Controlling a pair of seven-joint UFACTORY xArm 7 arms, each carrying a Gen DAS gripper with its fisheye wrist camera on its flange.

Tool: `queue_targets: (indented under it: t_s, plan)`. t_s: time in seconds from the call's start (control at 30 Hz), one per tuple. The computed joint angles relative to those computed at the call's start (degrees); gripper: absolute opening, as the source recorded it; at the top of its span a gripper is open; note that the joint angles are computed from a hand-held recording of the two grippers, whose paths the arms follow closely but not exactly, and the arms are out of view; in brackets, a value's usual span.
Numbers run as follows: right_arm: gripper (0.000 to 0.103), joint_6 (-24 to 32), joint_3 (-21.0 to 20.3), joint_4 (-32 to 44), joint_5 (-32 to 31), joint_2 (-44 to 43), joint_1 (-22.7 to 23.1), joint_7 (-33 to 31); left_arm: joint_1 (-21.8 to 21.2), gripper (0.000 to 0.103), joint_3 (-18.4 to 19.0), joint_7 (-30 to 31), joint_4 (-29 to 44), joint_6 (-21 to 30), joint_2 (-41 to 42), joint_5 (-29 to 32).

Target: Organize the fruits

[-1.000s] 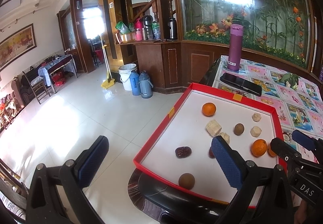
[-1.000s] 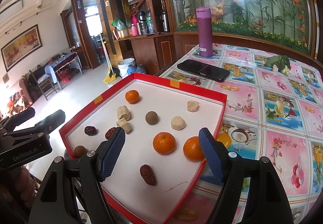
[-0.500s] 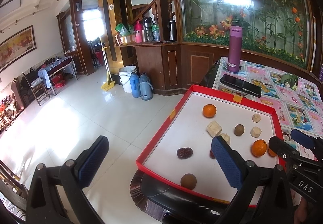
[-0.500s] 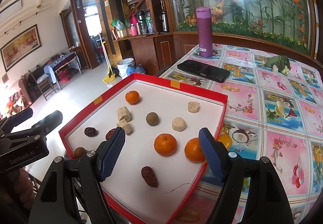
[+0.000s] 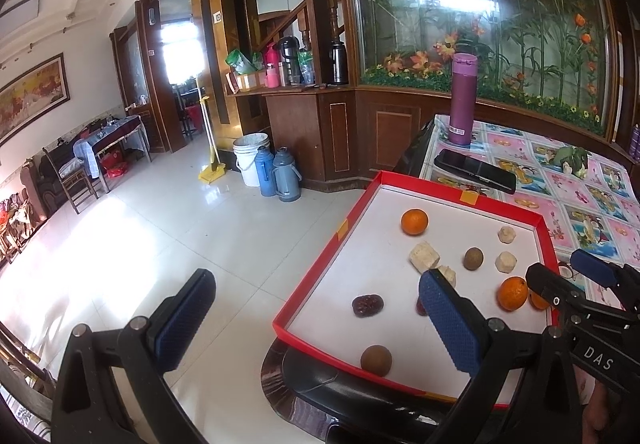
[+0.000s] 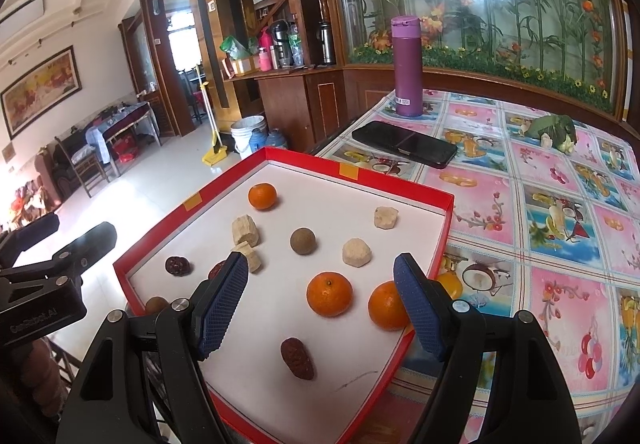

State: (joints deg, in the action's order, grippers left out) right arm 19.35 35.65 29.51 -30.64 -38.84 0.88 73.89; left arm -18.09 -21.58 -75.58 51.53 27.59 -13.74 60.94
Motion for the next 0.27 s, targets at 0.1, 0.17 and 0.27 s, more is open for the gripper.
queue_targets:
  t_s: [0.1,0.17,0.27]
  plan:
    - [0.075,-0.3,-0.1,0.2,-0.1,0.3,-0.4,0.2,0.0,0.103,0.1,0.3,0.1,-0.1,0.1,0.0]
    - [0.075,-0.5,-0.2,0.3,-0.1,0.5,-0.5,0.3,0.0,0.103,0.1,0.2,0.2,-0.2,0.2,0.2]
    - [0.075,-1.1,-0.5,-0.2,0.0,0.2,-0.3,0.3,-0.1,0.103,0.1,0.3,0.4,-0.2,0.5,0.0]
